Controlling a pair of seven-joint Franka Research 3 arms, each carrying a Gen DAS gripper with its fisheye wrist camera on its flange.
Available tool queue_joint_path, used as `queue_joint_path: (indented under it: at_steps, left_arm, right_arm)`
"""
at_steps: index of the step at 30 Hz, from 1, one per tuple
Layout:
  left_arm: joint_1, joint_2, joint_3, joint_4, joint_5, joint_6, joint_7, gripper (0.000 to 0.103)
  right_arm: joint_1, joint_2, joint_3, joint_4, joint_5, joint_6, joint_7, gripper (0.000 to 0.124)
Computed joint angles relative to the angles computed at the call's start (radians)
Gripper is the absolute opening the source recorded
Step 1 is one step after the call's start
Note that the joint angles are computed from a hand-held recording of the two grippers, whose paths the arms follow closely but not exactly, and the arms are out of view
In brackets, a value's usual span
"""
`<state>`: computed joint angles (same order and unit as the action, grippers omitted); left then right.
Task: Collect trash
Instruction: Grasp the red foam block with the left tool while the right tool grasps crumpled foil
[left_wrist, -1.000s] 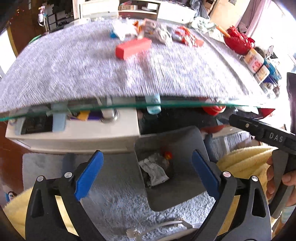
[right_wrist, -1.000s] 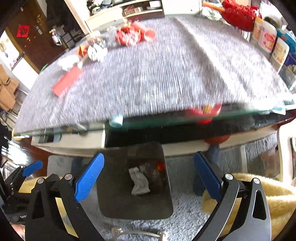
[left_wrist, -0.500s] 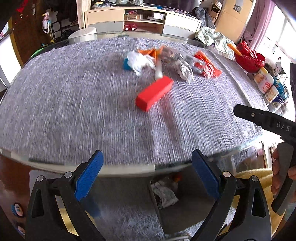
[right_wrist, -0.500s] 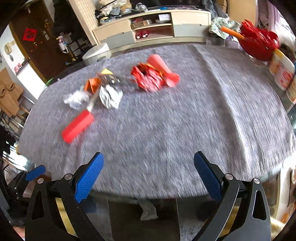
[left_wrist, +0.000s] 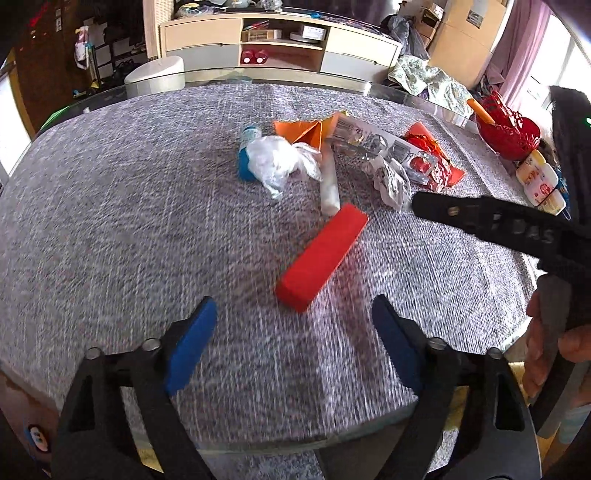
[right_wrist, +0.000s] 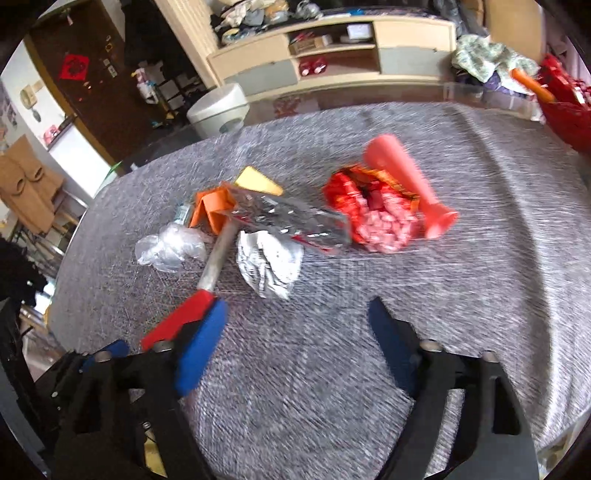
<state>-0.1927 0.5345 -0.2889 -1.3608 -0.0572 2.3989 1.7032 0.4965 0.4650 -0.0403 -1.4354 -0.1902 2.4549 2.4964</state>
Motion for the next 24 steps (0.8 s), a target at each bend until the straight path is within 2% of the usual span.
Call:
queue_joint_path:
  at_steps: [2, 6, 10, 11, 14, 16, 19, 24]
  left_arm:
    - [-0.004, 0.025, -0.004, 0.034, 0.001, -0.013, 0.011, 0.066]
    - [-0.018, 0.066, -0.004, 0.091, 0.01, -0.025, 0.02, 0.062]
    - [-0.035, 0.104, 0.002, 0.151, 0.025, -0.039, 0.02, 0.046]
    - [-0.042, 0.113, 0.006, 0.166, 0.035, -0.045, 0.018, 0.039]
    - [-0.046, 0.122, 0.003, 0.183, 0.034, -0.059, 0.026, 0.035]
    - [-0.047, 0.117, 0.004, 0.177, 0.036, -0.058, 0.025, 0.031]
    - [-0.029, 0.108, -0.014, 0.168, 0.005, -0.079, 0.043, 0.021]
    - [-0.018, 0.044, -0.018, 0.072, -0.015, -0.057, 0.058, 0.019]
  right_arm:
    - [-0.004, 0.033, 0.005, 0.042, 0.007, -0.015, -0.017, 0.067]
    - [0.002, 0.071, -0.008, 0.085, 0.008, -0.019, -0.027, 0.061]
    - [0.006, 0.107, -0.018, 0.143, 0.0, -0.046, -0.043, 0.06]
    - [0.008, 0.113, -0.02, 0.154, -0.002, -0.051, -0.047, 0.055]
    - [0.002, 0.126, -0.014, 0.172, 0.013, -0.049, -0.065, 0.035]
    - [0.004, 0.132, -0.016, 0.18, 0.016, -0.048, -0.071, 0.031]
    - [0.007, 0.093, -0.013, 0.123, 0.021, -0.02, -0.082, 0.025]
    - [0.014, 0.012, -0.008, 0.024, 0.006, 0.003, -0.082, 0.024]
